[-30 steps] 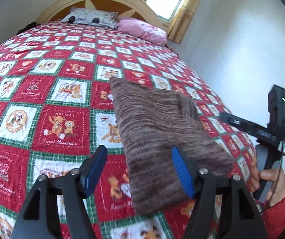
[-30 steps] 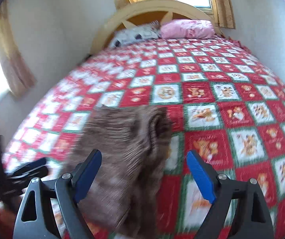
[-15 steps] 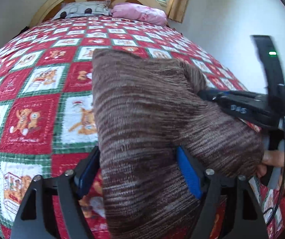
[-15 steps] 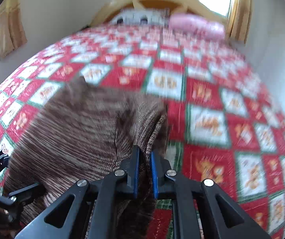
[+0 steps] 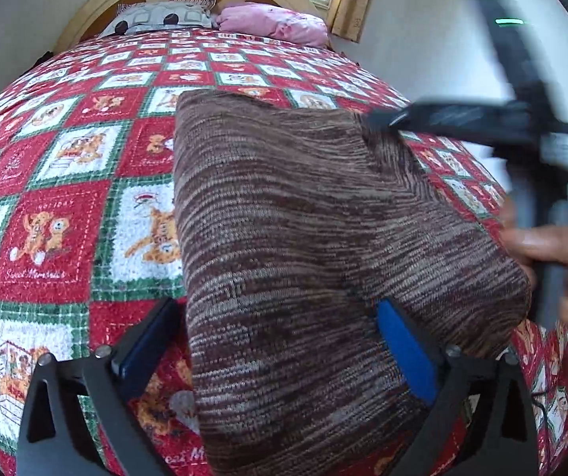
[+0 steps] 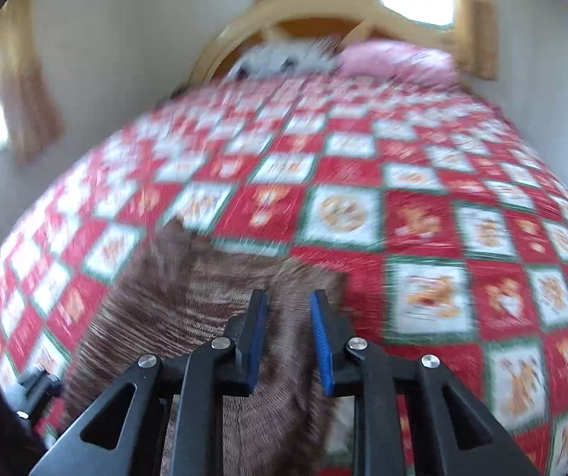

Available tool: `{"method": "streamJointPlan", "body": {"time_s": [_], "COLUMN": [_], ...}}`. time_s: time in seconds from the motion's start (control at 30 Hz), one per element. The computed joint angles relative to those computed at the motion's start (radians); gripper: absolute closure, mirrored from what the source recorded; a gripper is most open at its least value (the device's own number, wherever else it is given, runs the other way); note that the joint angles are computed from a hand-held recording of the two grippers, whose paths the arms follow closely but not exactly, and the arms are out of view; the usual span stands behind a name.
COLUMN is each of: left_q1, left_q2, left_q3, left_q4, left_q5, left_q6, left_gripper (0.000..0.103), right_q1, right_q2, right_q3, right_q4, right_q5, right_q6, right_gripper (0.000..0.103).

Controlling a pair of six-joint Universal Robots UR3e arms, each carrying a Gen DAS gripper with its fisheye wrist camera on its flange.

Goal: Fold small clothes

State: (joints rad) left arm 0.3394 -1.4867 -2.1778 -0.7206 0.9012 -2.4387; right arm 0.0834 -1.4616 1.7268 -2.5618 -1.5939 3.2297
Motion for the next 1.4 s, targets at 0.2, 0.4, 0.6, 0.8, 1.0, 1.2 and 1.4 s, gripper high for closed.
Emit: {"method": "streamJointPlan", "body": {"time_s": [0.2, 0.4, 0.6, 0.8, 1.0, 1.2, 1.4], "left_q1": [0.001, 0.028, 0.035, 0.031, 0.000, 0.014, 0.009], "left_q2": [-0.004, -0.005, -0.004, -0.004, -0.005, 0.003, 0.004], "left_q3": [-0.002, 0.005, 0.007, 0.008, -0.002, -0.008, -0.017], "left_q4": [0.001, -0.048, -0.063, -0.057, 0.000, -0.010, 0.014], "left_q5": [-0.013, -0.051, -0.061, -0.051, -0.007, -0.013, -0.003], "left_q6": [0.002, 0.028, 0.035, 0.037, 0.016, 0.030, 0.023], "left_gripper": [0.000, 0.000, 0.000, 0.000, 0.000, 0.000, 0.000], "right_q1": [-0.064, -0.094, 0.041, 0.187, 0.103, 0.240, 0.480], "right_q2": [0.157, -0.208, -0.484, -0.487, -0.704, -0.680, -0.561], "right_q3": [-0.081, 0.246, 0.419, 0.511, 0.682, 0.636, 0.537], "right_q4": [-0.011, -0.106, -0.019, 0.028, 0.007, 0.006, -0.098], "right_q5": [-0.061, -0.036, 0.039, -0.031, 0.075, -0.149, -0.385], "right_q6": [0.008, 0.076, 0.072, 0.135, 0.212, 0.450, 0.554], "right_gripper": [0.028, 0.029, 0.084, 0.086, 0.086, 0.052, 0.045]}}
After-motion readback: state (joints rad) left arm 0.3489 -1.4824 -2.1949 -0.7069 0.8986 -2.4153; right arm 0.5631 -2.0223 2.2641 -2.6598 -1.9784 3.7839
